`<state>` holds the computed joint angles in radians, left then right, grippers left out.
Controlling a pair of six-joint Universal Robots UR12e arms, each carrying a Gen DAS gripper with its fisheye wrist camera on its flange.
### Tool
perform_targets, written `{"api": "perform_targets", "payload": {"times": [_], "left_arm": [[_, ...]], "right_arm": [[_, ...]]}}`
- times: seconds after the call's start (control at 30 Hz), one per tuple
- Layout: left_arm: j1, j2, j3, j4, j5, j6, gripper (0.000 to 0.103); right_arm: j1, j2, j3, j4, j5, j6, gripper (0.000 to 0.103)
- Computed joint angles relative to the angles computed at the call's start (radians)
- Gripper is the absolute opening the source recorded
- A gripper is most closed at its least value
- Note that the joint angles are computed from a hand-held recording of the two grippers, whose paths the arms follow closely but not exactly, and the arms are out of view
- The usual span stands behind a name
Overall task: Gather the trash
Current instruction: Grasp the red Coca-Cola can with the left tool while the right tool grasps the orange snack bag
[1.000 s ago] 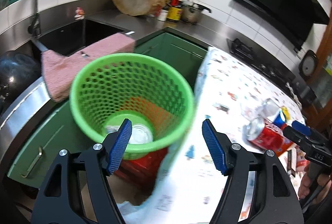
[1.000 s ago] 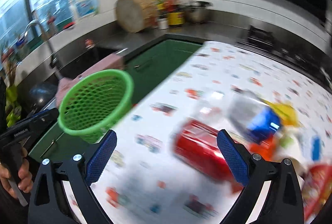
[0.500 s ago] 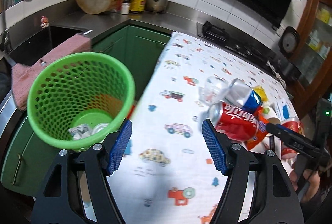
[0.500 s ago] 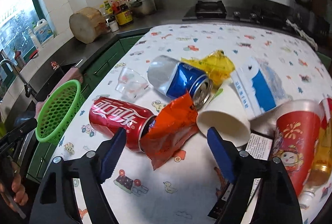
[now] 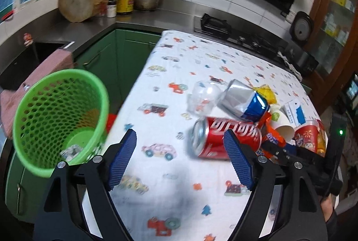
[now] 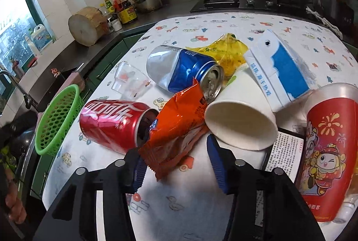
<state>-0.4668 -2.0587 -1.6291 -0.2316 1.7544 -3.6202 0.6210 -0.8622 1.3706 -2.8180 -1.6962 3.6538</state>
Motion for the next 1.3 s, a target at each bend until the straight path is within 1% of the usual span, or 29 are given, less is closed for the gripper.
{"api": "perform_targets", "payload": {"times": [0.1, 0.17, 0.2, 0.27, 0.33, 0.4, 0.5, 0.57, 0.6, 0.7, 0.73, 0.83, 0.97, 1.03, 1.1, 1.17, 1.23, 1.3], "left_arm": [[0.013, -0.022, 0.022, 0.018, -0.07, 0.076, 0.089], [0.02, -0.036, 0.035, 0.026, -0.119, 0.133, 0.09], [0.024, -0.045, 0.043, 0.027, -0.142, 0.183, 0.092], [0.025, -0.058, 0.06, 0.005, -0.154, 0.225, 0.097], [0.03, -0.07, 0.071, 0.004, -0.192, 0.273, 0.097], [0.027, -0.081, 0.083, -0.004, -0.186, 0.314, 0.097], [0.04, -0.094, 0.093, -0.009, -0.283, 0.36, 0.097], [0.041, -0.099, 0.095, -0.004, -0.313, 0.379, 0.097], [0.042, -0.101, 0.092, 0.003, -0.339, 0.392, 0.097], [0.032, -0.101, 0.086, 0.014, -0.365, 0.448, 0.097], [0.027, -0.101, 0.086, 0.014, -0.36, 0.474, 0.097], [0.007, -0.107, 0.095, -0.007, -0.31, 0.555, 0.097], [-0.004, -0.115, 0.104, -0.034, -0.276, 0.618, 0.097], [-0.005, -0.118, 0.104, -0.037, -0.272, 0.64, 0.097], [-0.012, -0.119, 0.099, -0.023, -0.254, 0.662, 0.095], [-0.021, -0.119, 0.094, -0.002, -0.226, 0.679, 0.091], [-0.025, -0.119, 0.092, 0.008, -0.209, 0.683, 0.09], [-0.031, -0.117, 0.085, 0.026, -0.189, 0.681, 0.085]], "right_arm": [[0.001, -0.01, 0.017, -0.01, -0.004, -0.021, 0.041], [0.002, -0.016, 0.026, -0.014, -0.008, -0.035, 0.039], [0.001, -0.02, 0.033, -0.02, -0.005, -0.039, 0.038], [0.0, -0.027, 0.046, -0.028, 0.001, -0.045, 0.037], [0.001, -0.033, 0.057, -0.03, 0.0, -0.055, 0.037], [0.002, -0.037, 0.064, -0.026, 0.0, -0.063, 0.037], [0.003, -0.039, 0.068, -0.019, 0.002, -0.067, 0.036], [0.003, -0.04, 0.072, -0.018, 0.008, -0.065, 0.036], [0.003, -0.039, 0.072, -0.018, 0.011, -0.065, 0.036], [0.002, -0.037, 0.068, -0.014, 0.015, -0.071, 0.036], [0.003, -0.035, 0.065, -0.013, 0.016, -0.073, 0.036], [0.002, -0.03, 0.057, -0.009, 0.021, -0.071, 0.037], [-0.002, -0.029, 0.056, -0.014, 0.036, -0.056, 0.037], [-0.002, -0.029, 0.056, -0.013, 0.033, -0.055, 0.037], [-0.004, -0.031, 0.059, -0.015, 0.039, -0.056, 0.037], [-0.008, -0.033, 0.065, -0.026, 0.056, -0.05, 0.037], [-0.012, -0.034, 0.067, -0.035, 0.074, -0.042, 0.037], [-0.015, -0.035, 0.068, -0.042, 0.086, -0.036, 0.037]]}}
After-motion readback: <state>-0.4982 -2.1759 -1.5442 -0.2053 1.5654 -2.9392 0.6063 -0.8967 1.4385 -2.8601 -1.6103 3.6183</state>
